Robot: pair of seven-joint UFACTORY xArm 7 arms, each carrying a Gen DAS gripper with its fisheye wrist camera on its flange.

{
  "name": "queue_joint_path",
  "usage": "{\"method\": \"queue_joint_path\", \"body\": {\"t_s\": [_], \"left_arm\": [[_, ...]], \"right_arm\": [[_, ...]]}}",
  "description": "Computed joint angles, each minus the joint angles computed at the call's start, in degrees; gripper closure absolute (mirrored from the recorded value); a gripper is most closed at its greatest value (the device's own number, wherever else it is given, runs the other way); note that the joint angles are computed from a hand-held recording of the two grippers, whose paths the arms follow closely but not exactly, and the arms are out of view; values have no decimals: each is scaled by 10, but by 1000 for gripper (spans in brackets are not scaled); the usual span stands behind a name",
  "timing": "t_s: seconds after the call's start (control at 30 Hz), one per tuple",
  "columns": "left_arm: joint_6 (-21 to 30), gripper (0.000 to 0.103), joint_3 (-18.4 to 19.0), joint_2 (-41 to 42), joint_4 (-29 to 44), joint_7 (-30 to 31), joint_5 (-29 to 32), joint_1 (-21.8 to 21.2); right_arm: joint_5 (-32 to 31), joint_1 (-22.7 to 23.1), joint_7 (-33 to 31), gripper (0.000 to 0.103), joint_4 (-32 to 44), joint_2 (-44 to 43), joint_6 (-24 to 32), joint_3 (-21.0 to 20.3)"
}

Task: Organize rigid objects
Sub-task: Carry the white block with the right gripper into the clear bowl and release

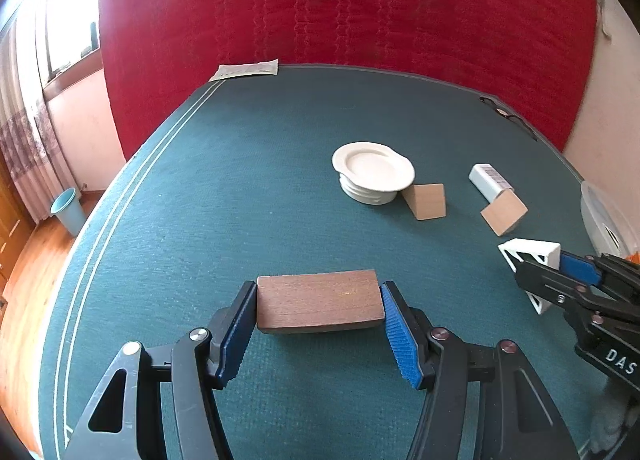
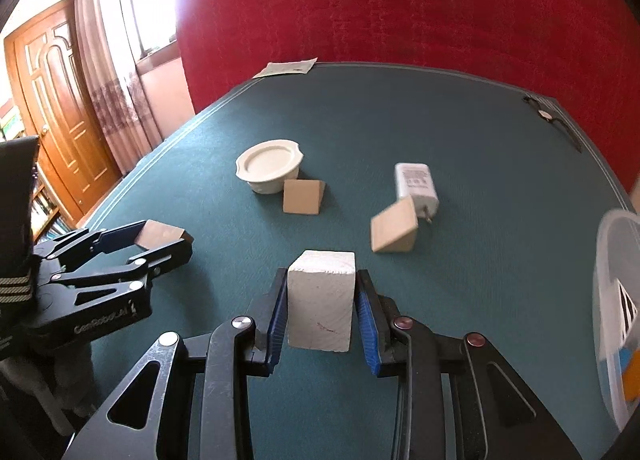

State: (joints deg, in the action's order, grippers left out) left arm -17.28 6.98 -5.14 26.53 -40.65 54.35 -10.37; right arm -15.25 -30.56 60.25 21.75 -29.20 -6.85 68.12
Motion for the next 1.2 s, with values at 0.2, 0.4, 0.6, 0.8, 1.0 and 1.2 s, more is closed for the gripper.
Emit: {"method": "queue_joint_path", "body": {"t_s": [0.2, 0.4, 0.6, 0.8, 1.0, 1.2], "left_arm": [[1, 39, -1, -11, -10, 13, -13, -12], [6, 39, 12, -22, -19, 23, -27, -39], [14, 39, 25, -33, -27, 40, -48, -72], [26, 39, 36, -43, -38, 76, -95, -115], [35, 39, 27, -55, -50, 119, -150, -143], [42, 39, 27, -68, -58, 151, -194, -174]], "right_arm": [[12, 53, 7, 70, -31, -15, -3, -54], [22, 109, 13, 70, -63, -46, 7, -111], [21, 174, 26, 70, -104, -97, 36, -183], [6, 245, 43, 70, -152, -176, 94, -265], [-15, 310, 50, 70, -209, -282, 178, -356], [-31, 353, 41, 70, -263, -413, 287, -437]]}}
